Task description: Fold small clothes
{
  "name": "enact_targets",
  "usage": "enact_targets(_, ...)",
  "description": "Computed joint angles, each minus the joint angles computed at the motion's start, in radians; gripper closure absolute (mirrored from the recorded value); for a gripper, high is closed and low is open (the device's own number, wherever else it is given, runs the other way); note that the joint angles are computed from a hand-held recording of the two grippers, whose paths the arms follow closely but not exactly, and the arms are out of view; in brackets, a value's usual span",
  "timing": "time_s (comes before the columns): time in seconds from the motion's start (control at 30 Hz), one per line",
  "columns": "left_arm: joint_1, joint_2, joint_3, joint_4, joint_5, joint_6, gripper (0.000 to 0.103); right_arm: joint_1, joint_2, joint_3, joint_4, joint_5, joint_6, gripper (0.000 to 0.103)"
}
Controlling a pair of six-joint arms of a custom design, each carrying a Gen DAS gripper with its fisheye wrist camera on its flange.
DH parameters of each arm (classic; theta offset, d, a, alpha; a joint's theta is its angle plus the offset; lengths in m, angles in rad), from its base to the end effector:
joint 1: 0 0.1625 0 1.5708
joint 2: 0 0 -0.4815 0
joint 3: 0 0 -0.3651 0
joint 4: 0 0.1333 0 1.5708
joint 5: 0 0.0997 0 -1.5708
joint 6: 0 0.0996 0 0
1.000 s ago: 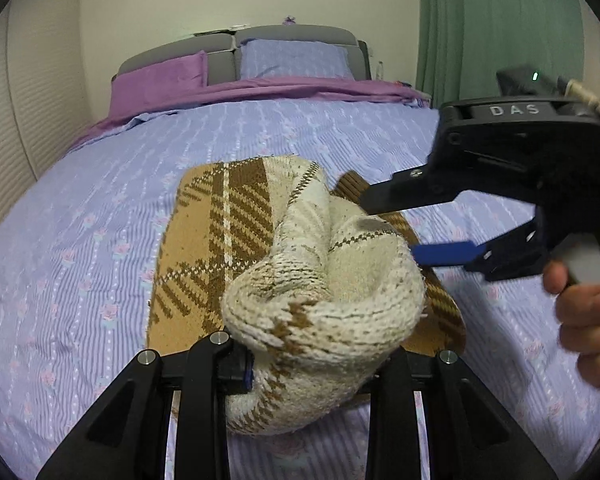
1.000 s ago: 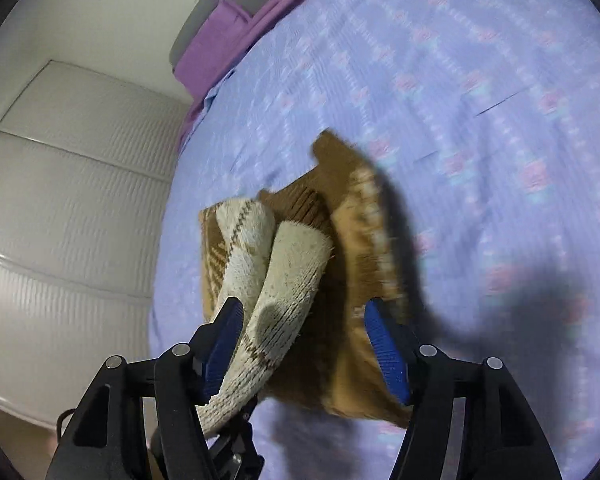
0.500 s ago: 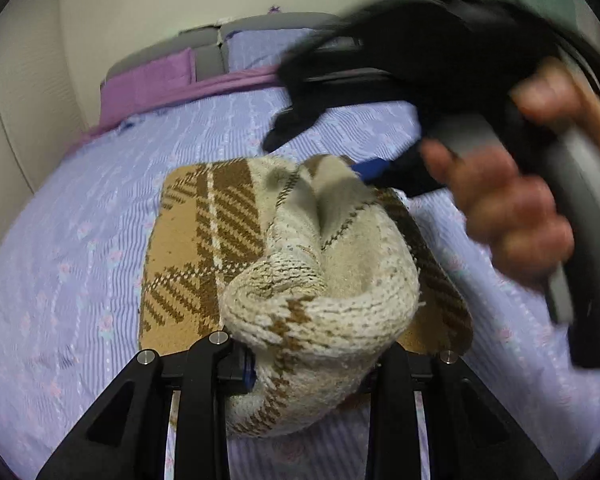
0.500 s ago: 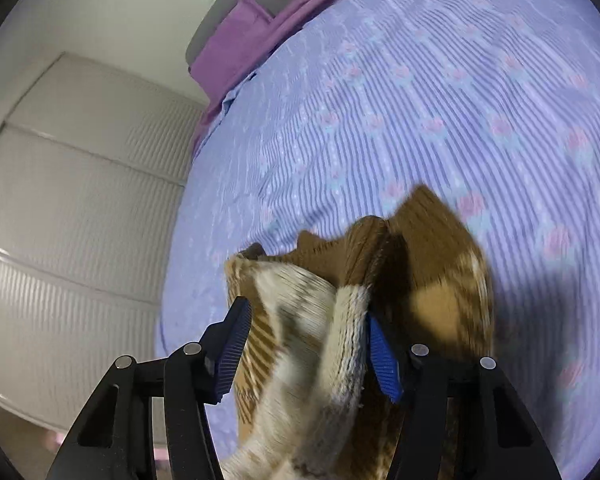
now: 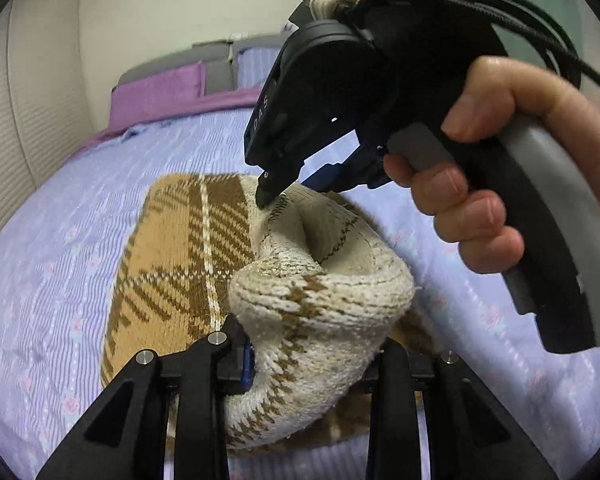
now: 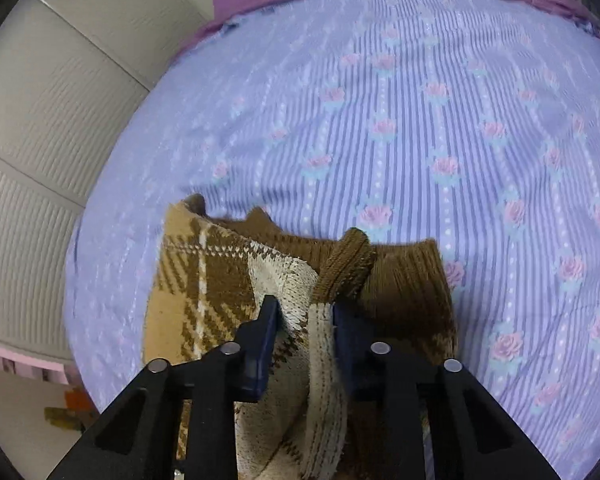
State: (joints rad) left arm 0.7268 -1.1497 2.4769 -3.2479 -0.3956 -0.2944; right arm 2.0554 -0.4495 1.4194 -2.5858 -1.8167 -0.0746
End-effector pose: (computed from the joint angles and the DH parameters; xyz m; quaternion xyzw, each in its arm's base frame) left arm -0.1431 -0.4286 0.2457 0.1295 0.8150 -0.4162 0.3818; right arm 0.4431 -0.6076 -0.0214 0.2712 -0.9544 0.0469 0.1155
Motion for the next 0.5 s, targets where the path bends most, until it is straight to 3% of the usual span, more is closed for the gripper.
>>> enact_targets(0.1, -0.005, 0.016, -0.002, -0.071, -0.036, 0.067, 0.073, -0.005, -0.061, 0.079, -0.084, -0.003, -0.072, 0.077)
enact_targets(0.17, 0.011, 0.013, -0.013, -0.021, -0.078, 0.064, 0.072, -0.007, -0.063, 0.087, -0.094, -0.030, -0.084, 0.077)
enact_targets(0.27, 0.044, -0.002, -0.021, 0.055, -0.162, 0.053, 0.052, -0.022, -0.053, 0.097, -0.074, -0.096, -0.042, 0.075)
enact_targets(0.3, 0.040, -0.006, -0.013, 0.048, -0.169, 0.061, 0.045, -0.028, -0.054, 0.104, -0.079, -0.091, -0.034, 0.070)
enact_targets(0.4, -0.006, -0.081, 0.020, 0.131, -0.171, 0.002, 0.029, -0.025, -0.068, 0.160, -0.181, -0.089, -0.033, 0.058)
enact_targets(0.5, -0.099, -0.205, 0.100, 0.193, -0.104, -0.036, 0.020, 0.001, -0.101, 0.220, -0.319, -0.122, -0.069, 0.051)
